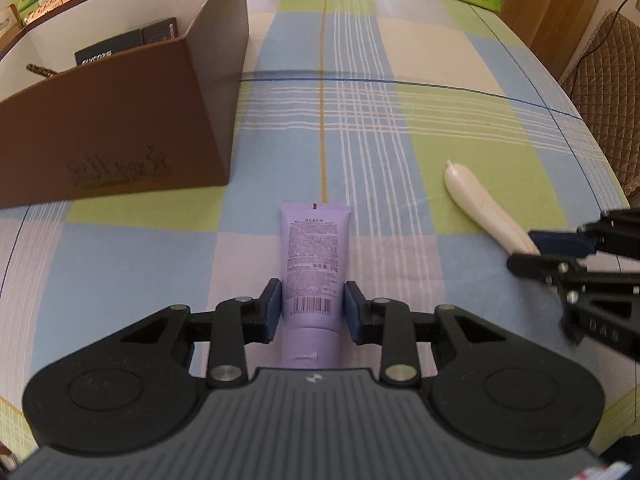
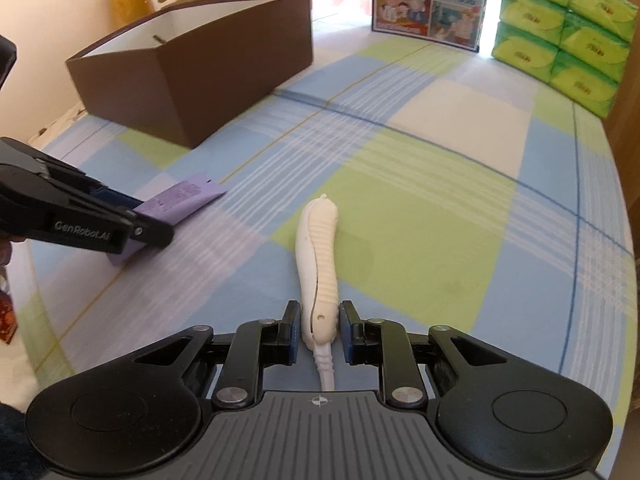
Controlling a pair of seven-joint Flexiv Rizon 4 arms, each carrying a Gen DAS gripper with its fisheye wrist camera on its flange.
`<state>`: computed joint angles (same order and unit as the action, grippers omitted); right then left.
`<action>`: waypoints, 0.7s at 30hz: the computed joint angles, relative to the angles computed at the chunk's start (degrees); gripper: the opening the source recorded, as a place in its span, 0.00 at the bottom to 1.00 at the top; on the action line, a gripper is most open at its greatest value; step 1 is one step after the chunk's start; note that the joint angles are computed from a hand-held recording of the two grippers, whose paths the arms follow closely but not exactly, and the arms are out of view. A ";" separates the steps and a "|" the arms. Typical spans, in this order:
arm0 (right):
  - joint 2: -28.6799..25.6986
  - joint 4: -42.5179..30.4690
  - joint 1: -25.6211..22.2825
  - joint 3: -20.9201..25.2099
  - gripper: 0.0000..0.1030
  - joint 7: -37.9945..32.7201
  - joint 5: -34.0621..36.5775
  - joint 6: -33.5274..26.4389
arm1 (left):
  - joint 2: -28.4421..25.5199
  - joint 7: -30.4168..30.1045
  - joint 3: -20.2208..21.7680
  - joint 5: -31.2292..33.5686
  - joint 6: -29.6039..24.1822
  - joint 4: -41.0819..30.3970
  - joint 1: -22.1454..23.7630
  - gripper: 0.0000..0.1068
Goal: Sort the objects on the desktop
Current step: 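Lift the purple tube with the left tool while the right tool lifts the white brush toward the box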
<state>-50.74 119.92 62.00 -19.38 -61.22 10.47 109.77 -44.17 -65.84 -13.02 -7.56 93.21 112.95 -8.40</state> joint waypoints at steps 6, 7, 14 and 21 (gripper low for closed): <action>1.58 -0.97 -2.90 3.46 0.17 0.28 -2.47 -1.67 | 0.89 0.23 -2.92 -0.49 -0.56 1.93 3.62 0.26; 1.80 -1.17 -3.34 3.95 0.17 0.46 -2.86 -1.76 | 1.03 0.24 -3.67 -0.67 -0.63 2.35 4.51 0.26; 2.79 -3.36 -4.67 5.75 0.17 0.69 -4.72 -0.95 | 2.91 -0.10 -5.13 -1.06 0.47 5.21 8.33 0.26; 2.51 -6.96 -5.35 6.83 0.17 -0.34 -7.09 -1.76 | 4.75 -0.62 -7.81 -0.40 2.70 7.81 13.99 0.26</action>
